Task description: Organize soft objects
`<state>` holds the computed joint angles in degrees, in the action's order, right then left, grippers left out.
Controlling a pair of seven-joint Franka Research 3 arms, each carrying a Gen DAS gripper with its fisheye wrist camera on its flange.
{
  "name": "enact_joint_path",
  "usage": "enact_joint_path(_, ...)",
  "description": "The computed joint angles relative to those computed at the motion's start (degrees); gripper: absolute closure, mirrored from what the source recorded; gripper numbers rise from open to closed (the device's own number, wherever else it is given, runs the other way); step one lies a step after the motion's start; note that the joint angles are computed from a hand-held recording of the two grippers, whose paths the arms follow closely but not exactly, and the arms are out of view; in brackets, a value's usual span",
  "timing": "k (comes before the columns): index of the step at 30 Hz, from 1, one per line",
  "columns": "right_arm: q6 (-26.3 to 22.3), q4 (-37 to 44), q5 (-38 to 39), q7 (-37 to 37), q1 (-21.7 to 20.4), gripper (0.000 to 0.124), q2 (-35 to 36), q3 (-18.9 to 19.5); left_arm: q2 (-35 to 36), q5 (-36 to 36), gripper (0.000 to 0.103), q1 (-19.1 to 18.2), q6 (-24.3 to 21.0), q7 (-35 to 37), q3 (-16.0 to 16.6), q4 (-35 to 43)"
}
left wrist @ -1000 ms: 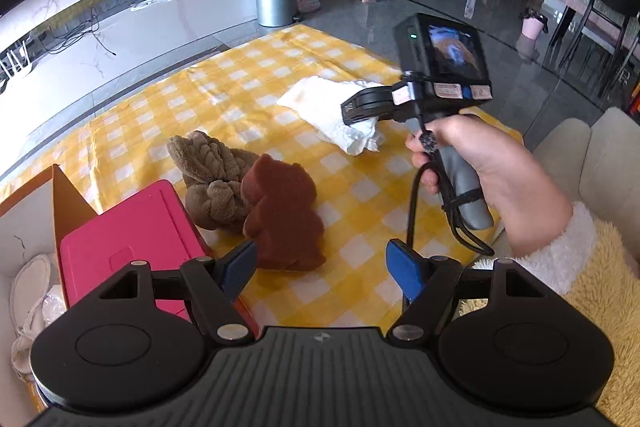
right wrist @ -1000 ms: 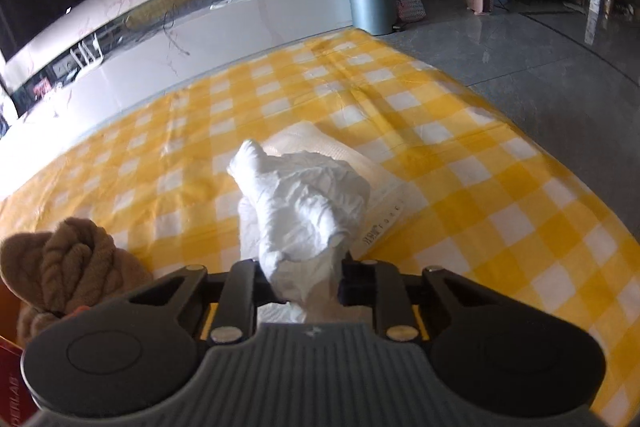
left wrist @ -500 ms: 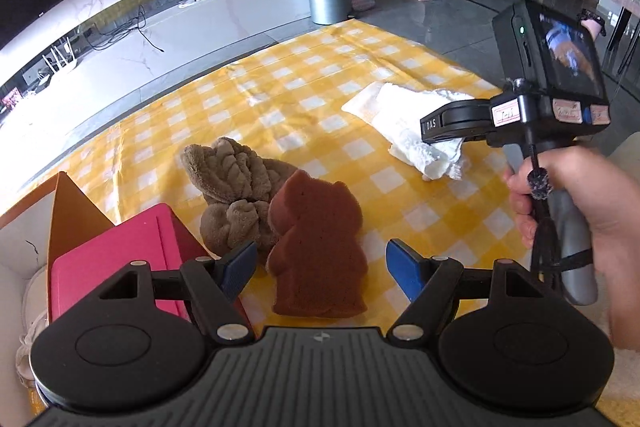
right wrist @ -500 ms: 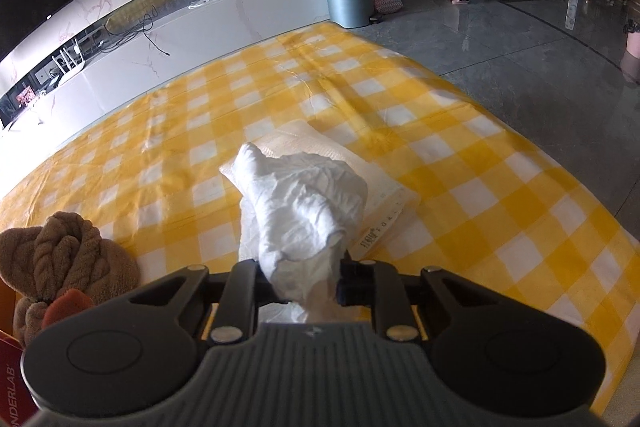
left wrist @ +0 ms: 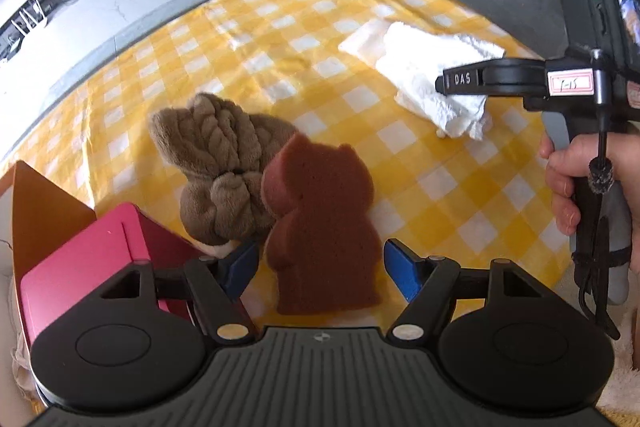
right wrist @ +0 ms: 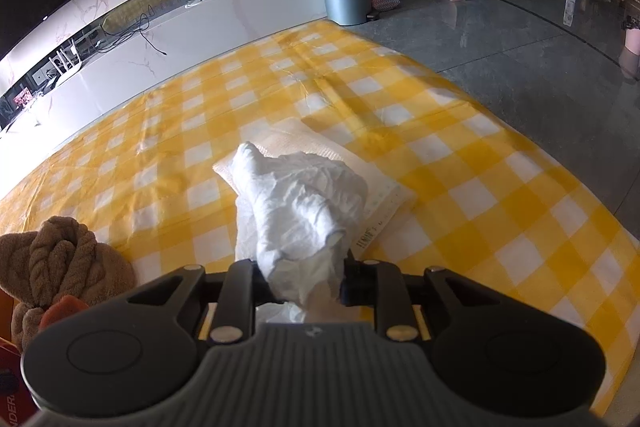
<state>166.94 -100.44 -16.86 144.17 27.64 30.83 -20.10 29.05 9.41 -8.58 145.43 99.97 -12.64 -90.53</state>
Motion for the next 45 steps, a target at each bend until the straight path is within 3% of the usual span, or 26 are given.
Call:
enact_joint_path(5, 0.18, -0.08, 0.6, -0.52, -0.45, 0.103, -0.1, 0.53, -0.18, 6.49, 0.012, -3.64, 0.19, -2.49, 2.15, -1.89)
enact_joint_path(10, 0.22, -0.36, 1.61, -1.09, -0.9, 0.102, -0.28, 1.03, 0.61, 18.49, 0.009, -9.16, 1.49, -11.19, 6.78, -3.04)
enact_joint_path(14, 0.66, -0.71, 2.16, -1.36, -1.0, 0.101, -0.39, 1.02, 3.0, 19.47, 0.007, -9.17, -3.66, -12.47, 5.83, -0.12)
enact_joint_path(15, 0.81, -0.83, 2.46, -1.43, -1.12, 0.101, -0.42, 1.13, 2.71, 19.2, 0.009, -8.75, -2.01, -14.33, 5.84, -0.96)
enact_joint_path(17, 1.33, -1.14, 3.21, -1.58, -1.4, 0.101, -0.53, 1.38, 2.42, 15.73, 0.027, -6.39, -1.52, -13.72, 3.91, -1.41)
enact_joint_path(19, 1.86, -1.45, 3.74, -1.72, -1.35, 0.102, -0.67, 1.27, 1.65, 14.05, 0.031, -5.32, -2.25, -12.2, 2.98, -1.89)
enact_joint_path(24, 4.52, -3.96, 5.06, -2.83, -1.07, 0.104, -2.55, 0.85, -3.83, 3.96, 0.032, 0.22, -1.04, -3.39, -1.75, -7.09)
enact_joint_path(27, 9.06, -7.17, 6.29, -2.67, -0.08, 0.105, -4.66, -0.4, -8.58, -3.5, 0.032, 3.28, 1.57, 2.49, -4.02, -12.05)
enact_joint_path(30, 13.26, -10.13, 7.89, -2.97, 2.55, 0.105, -6.54, -3.12, -12.6, -12.95, 0.032, 5.74, 1.01, 8.44, -5.73, -14.89)
enact_joint_path(32, 16.25, -11.71, 9.07, -3.62, 3.85, 0.105, -7.53, -4.37, -15.75, -17.81, 0.032, 6.34, 2.21, 12.21, -5.83, -17.51)
enact_joint_path(36, 21.16, -13.48, 12.16, -6.59, 1.01, 0.105, -9.28, -0.36, -21.84, -26.2, 0.032, 6.03, 8.81, 19.58, -5.06, -23.54)
enact_joint_path(41, 21.58, -13.71, 16.11, -9.38, 11.98, 0.105, -9.57, -9.9, -27.51, -33.31, 0.032, 4.12, 13.29, 24.44, -1.86, -27.74)
enact_joint_path(45, 22.92, -14.09, 18.78, -12.14, 15.02, 0.105, -10.5, -11.32, -30.73, -39.07, 0.032, 2.23, 16.02, 28.44, 1.36, -29.92)
